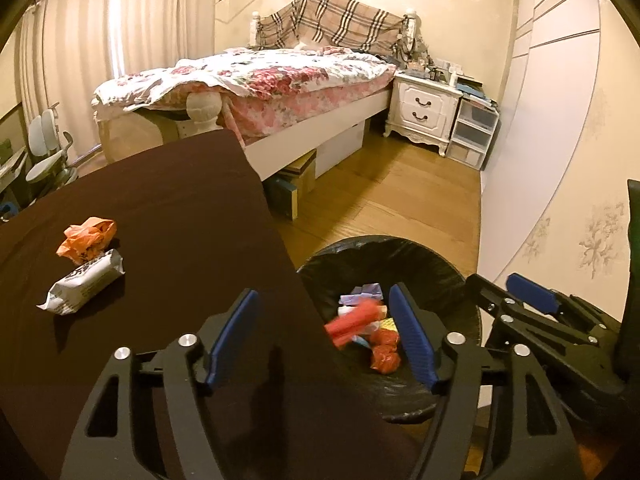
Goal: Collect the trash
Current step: 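Release the red cylinder from the right gripper while the left gripper drops the net in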
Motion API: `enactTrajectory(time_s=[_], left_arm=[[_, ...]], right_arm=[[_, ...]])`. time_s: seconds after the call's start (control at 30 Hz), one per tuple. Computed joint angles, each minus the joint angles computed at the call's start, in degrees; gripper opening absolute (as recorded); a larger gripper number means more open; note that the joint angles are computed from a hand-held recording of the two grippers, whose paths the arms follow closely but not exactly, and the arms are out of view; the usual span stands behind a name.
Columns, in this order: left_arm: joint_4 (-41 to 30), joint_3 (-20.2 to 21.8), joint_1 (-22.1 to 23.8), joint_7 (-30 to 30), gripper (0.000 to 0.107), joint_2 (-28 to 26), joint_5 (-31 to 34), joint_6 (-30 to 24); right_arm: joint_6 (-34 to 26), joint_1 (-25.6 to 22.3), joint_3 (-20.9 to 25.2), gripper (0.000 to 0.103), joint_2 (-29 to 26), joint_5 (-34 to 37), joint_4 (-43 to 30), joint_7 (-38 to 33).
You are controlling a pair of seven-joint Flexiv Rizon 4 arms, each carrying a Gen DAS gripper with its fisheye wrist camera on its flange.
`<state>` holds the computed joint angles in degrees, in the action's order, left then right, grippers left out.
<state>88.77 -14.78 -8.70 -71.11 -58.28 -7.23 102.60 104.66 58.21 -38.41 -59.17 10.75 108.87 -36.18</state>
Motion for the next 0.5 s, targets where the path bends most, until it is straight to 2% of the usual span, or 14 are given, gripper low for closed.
enactTrajectory(time_s=[0.13, 0.37, 0.5], left_arm=[[0.96, 0.85, -0.15, -0.84, 0.073, 0.6, -0.37, 0.69], [2.66, 4.65, -1.59, -2.06, 0.074, 1.49, -0.88, 3.61], [4.16, 6.28, -1.45, -2.86, 0.074, 2.18, -1.42, 5.01]], right_arm=[[-0.09, 0.78, -0.54, 0.063, -0.17, 0.39, 0.27, 0.32], [-0.3, 0.69, 0.72, 0.066, 0.72, -0.66, -0.79, -0.13], [-0.28, -0.26, 2.93, 0.067, 1.4, -2.5, -2.65, -1.21]])
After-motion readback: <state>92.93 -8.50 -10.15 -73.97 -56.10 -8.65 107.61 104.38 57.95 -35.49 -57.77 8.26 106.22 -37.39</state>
